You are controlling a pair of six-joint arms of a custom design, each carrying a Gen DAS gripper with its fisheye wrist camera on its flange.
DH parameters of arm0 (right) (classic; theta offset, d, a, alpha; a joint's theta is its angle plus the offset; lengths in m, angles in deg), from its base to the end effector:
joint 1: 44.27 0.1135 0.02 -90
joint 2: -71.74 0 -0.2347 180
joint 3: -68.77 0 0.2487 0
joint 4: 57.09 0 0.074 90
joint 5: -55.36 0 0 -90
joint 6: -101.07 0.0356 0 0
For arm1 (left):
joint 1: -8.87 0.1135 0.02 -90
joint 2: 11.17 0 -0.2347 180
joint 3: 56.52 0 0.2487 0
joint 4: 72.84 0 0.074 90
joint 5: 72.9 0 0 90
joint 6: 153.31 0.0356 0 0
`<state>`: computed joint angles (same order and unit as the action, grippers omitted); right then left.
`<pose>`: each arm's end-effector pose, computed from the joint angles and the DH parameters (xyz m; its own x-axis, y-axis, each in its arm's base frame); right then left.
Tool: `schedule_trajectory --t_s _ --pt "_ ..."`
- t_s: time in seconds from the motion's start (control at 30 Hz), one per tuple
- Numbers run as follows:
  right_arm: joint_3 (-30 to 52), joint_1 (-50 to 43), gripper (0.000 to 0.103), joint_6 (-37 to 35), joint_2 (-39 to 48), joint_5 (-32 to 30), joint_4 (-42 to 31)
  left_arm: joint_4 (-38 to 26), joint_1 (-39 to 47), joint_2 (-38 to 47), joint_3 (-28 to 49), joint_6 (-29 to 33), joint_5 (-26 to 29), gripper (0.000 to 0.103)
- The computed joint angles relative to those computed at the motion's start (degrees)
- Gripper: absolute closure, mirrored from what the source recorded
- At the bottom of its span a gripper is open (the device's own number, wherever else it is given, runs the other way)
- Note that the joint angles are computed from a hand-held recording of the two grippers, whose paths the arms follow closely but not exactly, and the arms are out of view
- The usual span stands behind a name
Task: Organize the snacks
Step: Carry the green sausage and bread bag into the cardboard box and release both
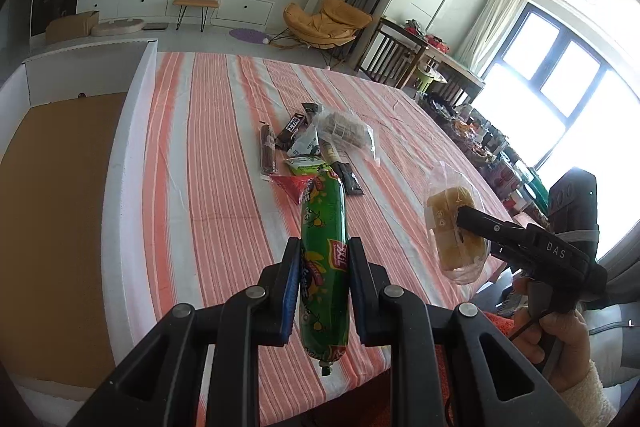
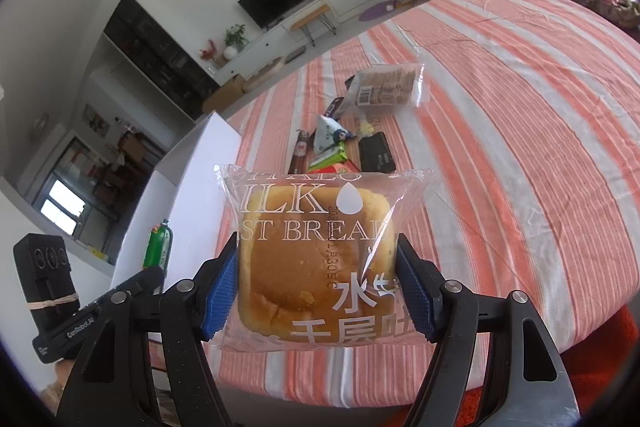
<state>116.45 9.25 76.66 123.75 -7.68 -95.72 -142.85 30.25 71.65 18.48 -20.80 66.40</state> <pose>0.1324 0.1519 0.2076 -0.6404 0.4990 -0.5838 0.1543 0.8282 0.5387 0.2497 0.0688 0.2175 -0.7311 0.1870 -0.6562 0.5495 0.7314 -0.4039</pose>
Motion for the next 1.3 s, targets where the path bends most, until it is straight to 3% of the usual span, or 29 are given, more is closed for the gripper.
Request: schedule_trajectory --t_s 0.23,0.43,0.8,1.03,1.3 --pt "7.6 3.2 0.029 -3.1 6.4 0.3 3.3 -11.1 7.9 6.0 12.6 6.2 5.0 0.081" --pt "16.0 3.2 0.029 -7.1 15.4 -3.4 7.4 -13.8 15.0 14.8 24.3 7.0 6.1 0.081" --pt "43.8 2.0 0.029 -16.1 43.7 -17.0 11.6 -7.0 21.9 29.3 39.3 -0.7 3.5 0.081" --pt "59.0 1.7 0.029 -19.4 57.2 -21.6 8.6 -3.2 23.4 34.7 42.1 -3.2 0.1 0.081" --pt "58.6 -1.5 0.029 -18.2 59.6 -25.4 12.2 3.1 22.9 37.5 41.3 -6.0 -4.9 0.081"
